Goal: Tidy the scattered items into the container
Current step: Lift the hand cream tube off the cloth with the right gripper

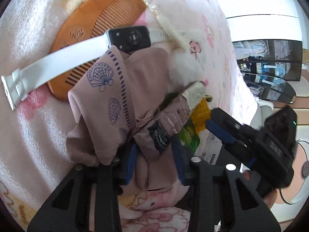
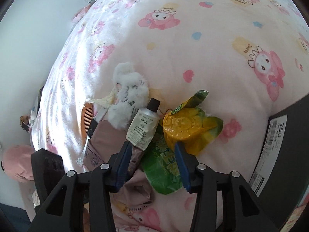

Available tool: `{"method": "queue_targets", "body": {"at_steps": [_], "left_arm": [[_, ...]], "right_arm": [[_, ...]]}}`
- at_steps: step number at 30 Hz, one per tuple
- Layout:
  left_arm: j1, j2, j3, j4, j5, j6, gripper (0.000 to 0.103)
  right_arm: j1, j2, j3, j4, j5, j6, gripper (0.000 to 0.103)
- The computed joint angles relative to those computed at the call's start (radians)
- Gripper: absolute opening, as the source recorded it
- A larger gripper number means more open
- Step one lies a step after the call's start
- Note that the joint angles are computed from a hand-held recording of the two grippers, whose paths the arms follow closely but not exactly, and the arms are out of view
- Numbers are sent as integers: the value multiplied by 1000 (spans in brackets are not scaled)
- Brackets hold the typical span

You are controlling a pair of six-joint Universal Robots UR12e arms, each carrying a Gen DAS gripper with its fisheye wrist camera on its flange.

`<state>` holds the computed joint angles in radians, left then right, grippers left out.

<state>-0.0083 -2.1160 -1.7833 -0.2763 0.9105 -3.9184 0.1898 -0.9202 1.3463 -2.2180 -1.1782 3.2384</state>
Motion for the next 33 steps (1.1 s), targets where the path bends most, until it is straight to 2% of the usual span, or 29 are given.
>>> {"method": "queue_targets", "body": {"at_steps": [1, 4, 6, 9, 11, 12, 13, 14, 15, 17, 19, 21, 24, 26, 28, 29, 30, 33], "left_arm": [[3, 5, -8, 21, 9, -1, 15], [24, 20, -31, 48, 1, 15, 15], [36, 36, -44, 42, 25, 37, 15], [49, 54, -58, 44, 52, 28, 15], [48, 69, -64, 61, 115, 3, 13], [47, 77, -72, 79, 171, -24, 12], [39, 86, -72, 80, 248, -44, 8], [36, 95, -69, 61, 310, -44, 8], [36, 96, -64, 49, 329, -44, 7], [49, 91, -65, 67, 263, -29, 9], [48, 88, -68, 80, 240, -13, 24], [37, 84, -65, 64, 242, -7, 31], [34, 69, -65, 46, 214, -13, 31], [33, 60, -53, 25, 222, 6, 31], [30, 56, -33, 2, 207, 29, 31], [36, 59, -34, -6, 169, 57, 31], [40, 70, -37, -27, 155, 89, 37], [37, 104, -42, -108, 155, 184, 39]], "right_arm": [[1, 7, -12, 4, -6, 3, 42], [1, 16, -25, -3, 21, 0, 50], [6, 16, -29, 0, 7, -13, 51], [7, 13, -21, -7, 3, -3, 53], [7, 12, -21, 10, 13, -10, 55], [7, 12, -23, 22, 28, -25, 55], [6, 13, -28, 44, 59, -61, 55], [5, 11, -25, 55, 95, -100, 55], [4, 7, -16, 45, 121, -117, 55], [4, -2, -3, 26, 117, -94, 55], [7, -2, -3, 32, 113, -99, 55], [8, 7, -11, 51, 133, -108, 55], [21, 35, -40, 74, 87, -77, 55], [23, 65, -73, 139, 98, -74, 55], [21, 71, -70, 121, 108, -51, 55], [19, 67, -64, 111, 115, -44, 54], [17, 61, -55, 106, 140, -47, 51], [20, 20, -6, 61, 135, -82, 49]]}}
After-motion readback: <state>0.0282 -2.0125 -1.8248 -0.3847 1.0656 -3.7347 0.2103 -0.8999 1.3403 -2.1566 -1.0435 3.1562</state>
